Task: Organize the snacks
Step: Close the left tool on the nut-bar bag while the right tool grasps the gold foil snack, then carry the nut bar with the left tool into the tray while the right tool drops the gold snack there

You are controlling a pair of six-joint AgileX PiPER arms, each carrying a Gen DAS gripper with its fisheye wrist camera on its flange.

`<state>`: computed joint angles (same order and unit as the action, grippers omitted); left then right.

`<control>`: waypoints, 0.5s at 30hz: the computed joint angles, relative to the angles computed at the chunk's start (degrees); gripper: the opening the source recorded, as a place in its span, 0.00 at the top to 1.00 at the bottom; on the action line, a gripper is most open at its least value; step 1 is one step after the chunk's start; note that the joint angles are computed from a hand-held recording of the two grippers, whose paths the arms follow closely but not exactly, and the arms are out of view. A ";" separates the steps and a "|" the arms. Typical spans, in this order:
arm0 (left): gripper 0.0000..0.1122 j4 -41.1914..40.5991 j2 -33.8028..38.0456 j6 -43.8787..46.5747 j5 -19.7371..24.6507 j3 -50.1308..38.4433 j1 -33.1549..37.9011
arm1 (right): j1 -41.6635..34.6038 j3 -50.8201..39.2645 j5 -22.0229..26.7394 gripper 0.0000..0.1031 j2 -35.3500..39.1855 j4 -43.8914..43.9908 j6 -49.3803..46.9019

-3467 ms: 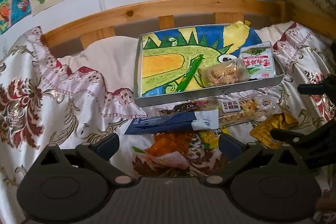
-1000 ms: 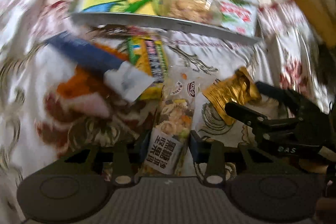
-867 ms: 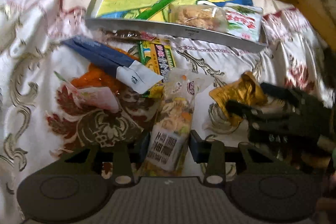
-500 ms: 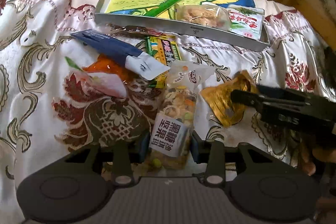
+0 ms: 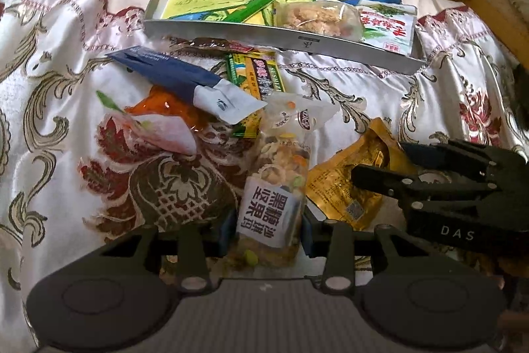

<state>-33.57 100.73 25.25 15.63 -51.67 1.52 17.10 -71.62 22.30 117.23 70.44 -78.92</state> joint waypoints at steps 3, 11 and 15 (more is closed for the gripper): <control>0.64 -7.39 -0.64 7.18 0.16 0.92 0.29 | 0.60 1.01 -1.31 0.45 -0.82 1.31 -2.40; 0.64 -26.35 -3.58 23.38 1.75 4.01 1.84 | 1.35 5.42 -5.95 0.45 -4.37 15.38 -19.07; 0.64 -35.43 -5.32 32.59 0.11 5.61 1.03 | 1.69 7.26 -7.25 0.46 -5.76 28.31 -33.26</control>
